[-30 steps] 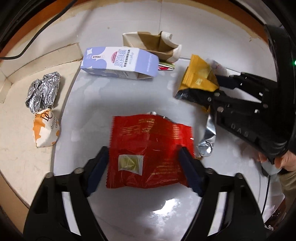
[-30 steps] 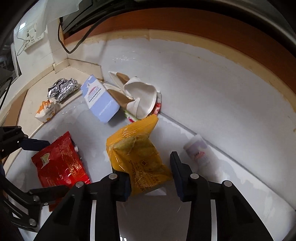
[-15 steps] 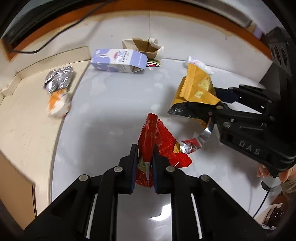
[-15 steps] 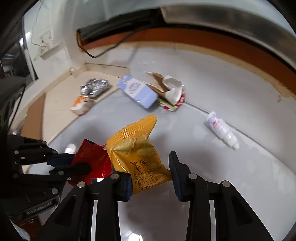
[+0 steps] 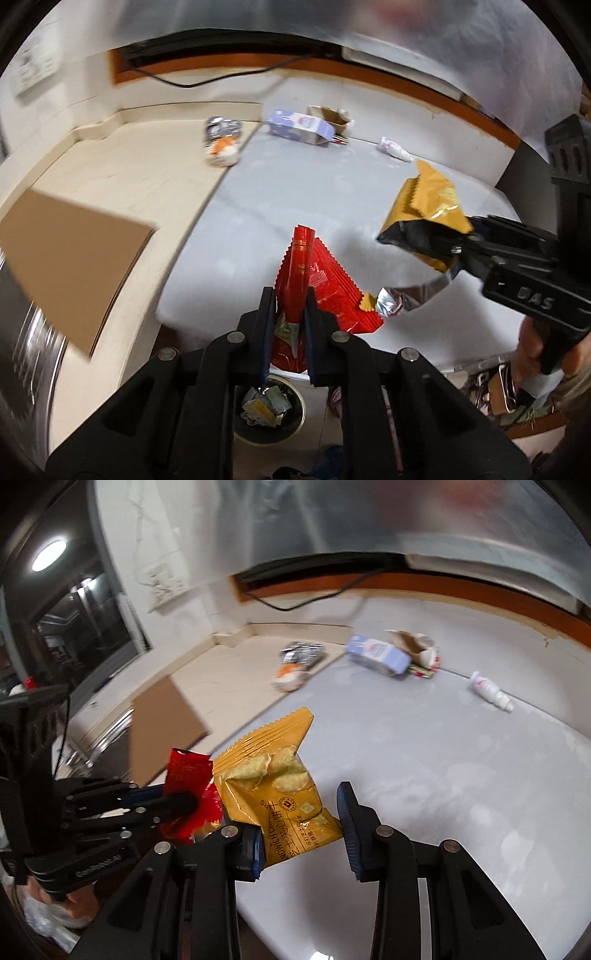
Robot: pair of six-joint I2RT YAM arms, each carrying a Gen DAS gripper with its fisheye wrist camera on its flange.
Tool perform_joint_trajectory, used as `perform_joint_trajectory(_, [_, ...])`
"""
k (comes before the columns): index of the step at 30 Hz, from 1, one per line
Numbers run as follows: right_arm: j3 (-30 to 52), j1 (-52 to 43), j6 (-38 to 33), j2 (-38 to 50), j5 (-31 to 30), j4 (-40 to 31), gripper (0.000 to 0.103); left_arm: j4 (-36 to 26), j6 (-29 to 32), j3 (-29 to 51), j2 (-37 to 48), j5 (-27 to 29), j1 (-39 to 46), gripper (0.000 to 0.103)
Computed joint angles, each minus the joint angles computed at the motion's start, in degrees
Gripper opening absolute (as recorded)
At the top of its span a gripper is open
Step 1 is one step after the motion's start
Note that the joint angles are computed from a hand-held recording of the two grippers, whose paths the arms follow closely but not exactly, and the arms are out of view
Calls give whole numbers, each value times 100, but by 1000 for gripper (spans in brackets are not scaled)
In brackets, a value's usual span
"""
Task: Collect trash
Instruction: 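Carry both bags down over the bin and open both grippers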
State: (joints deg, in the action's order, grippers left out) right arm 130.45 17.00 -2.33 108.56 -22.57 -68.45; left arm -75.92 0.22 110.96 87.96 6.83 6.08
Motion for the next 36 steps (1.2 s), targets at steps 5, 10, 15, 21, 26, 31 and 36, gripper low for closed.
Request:
perform_joint_trajectory(5, [-1707, 644, 246, -1394, 127, 680, 34, 455, -90, -1621, -1403, -407, 234, 11])
perform_joint_trajectory(10, [-3045, 1531, 639, -2311, 567, 1170, 34, 515, 39, -2998, -2588, -274, 885, 11])
perform_joint_trajectory(15, [-3991, 2390, 874, -2634, 983, 1454, 34, 516, 278, -4050, -3268, -23, 1571, 11])
perform_joint_trajectory(21, [-5067, 3104, 1110, -2645, 1425, 1962, 34, 755, 569, -5078, -3788, 92, 2037, 11])
perform_joint_trajectory(26, [-5866, 3476, 1266, -2533, 1840, 2405, 34, 1134, 515, -5726, -3889, 30, 1973, 11])
perform_joint_trajectory(31, [-6426, 3435, 1360, -2223, 1874, 2886, 34, 1622, 386, -6346, -3722, 18, 1836, 11])
perform_joint_trajectory(36, [-6773, 3261, 1317, -1819, 1776, 3373, 34, 2206, 222, -6886, -3397, -29, 1616, 11])
